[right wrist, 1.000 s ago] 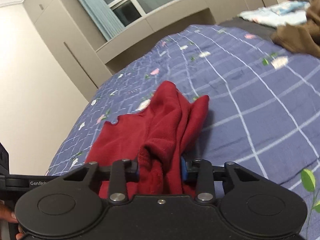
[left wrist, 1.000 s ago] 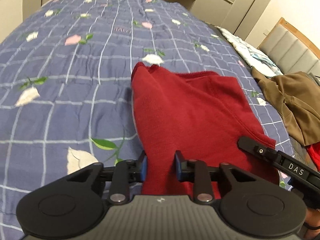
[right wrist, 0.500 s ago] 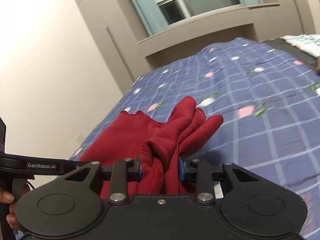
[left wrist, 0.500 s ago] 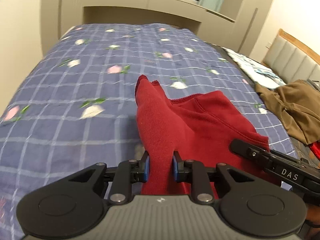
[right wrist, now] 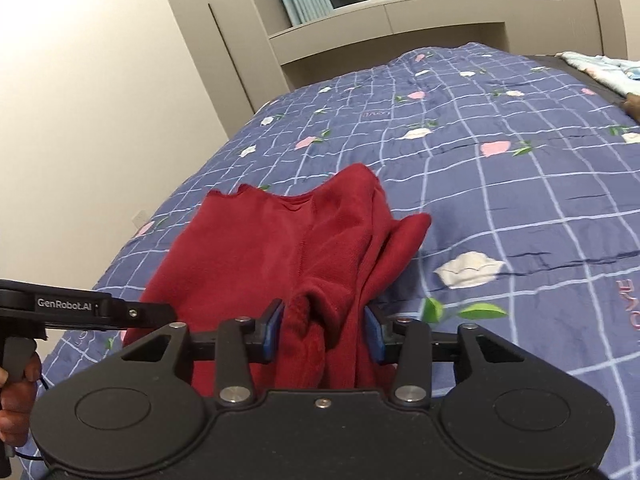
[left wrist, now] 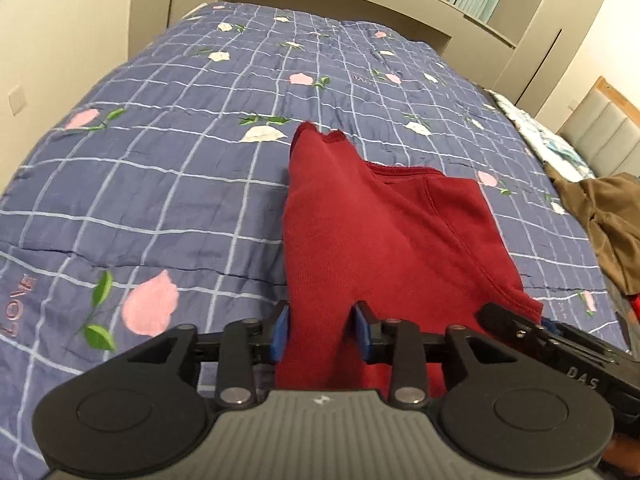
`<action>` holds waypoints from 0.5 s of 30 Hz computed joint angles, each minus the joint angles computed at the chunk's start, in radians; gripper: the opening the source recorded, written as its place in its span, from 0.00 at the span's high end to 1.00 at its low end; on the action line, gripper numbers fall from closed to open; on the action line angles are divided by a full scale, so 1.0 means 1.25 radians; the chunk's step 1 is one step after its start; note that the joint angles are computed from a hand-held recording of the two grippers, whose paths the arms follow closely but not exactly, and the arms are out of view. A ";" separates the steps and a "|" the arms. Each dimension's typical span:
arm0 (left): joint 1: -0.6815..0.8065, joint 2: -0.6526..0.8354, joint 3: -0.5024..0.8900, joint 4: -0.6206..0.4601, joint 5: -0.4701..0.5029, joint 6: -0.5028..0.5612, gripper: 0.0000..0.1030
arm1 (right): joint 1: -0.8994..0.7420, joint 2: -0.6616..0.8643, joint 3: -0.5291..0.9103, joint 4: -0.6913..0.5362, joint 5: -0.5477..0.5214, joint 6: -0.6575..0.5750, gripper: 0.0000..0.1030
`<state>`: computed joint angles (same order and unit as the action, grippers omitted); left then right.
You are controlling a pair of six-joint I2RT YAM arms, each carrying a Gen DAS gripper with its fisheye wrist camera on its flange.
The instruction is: Fold small clothes
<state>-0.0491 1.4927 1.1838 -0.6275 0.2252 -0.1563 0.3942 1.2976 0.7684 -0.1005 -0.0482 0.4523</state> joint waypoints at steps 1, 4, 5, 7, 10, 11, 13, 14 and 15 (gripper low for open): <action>-0.002 -0.007 0.000 -0.008 -0.010 0.001 0.55 | 0.000 -0.016 -0.005 -0.007 0.004 -0.003 0.46; -0.006 -0.049 -0.013 -0.020 -0.024 -0.005 0.36 | 0.009 -0.064 -0.013 -0.027 0.027 -0.016 0.31; -0.011 -0.065 -0.018 -0.024 -0.035 -0.009 0.30 | 0.015 -0.082 -0.013 -0.037 0.037 -0.018 0.27; -0.019 -0.102 -0.027 -0.031 -0.053 -0.005 0.26 | 0.035 -0.122 -0.016 -0.056 0.062 -0.023 0.19; -0.023 -0.162 -0.043 -0.047 -0.069 0.005 0.15 | 0.064 -0.180 -0.019 -0.080 0.097 -0.038 0.09; -0.025 -0.188 -0.051 -0.050 -0.077 0.008 0.13 | 0.078 -0.199 -0.017 -0.091 0.114 -0.044 0.06; -0.026 -0.231 -0.061 -0.062 -0.087 0.014 0.08 | 0.112 -0.245 -0.022 -0.111 0.154 -0.051 0.02; -0.026 -0.257 -0.069 -0.068 -0.093 0.017 0.06 | 0.132 -0.271 -0.025 -0.124 0.177 -0.054 0.01; -0.027 -0.284 -0.079 -0.072 -0.098 0.019 0.04 | 0.153 -0.297 -0.028 -0.138 0.200 -0.055 0.01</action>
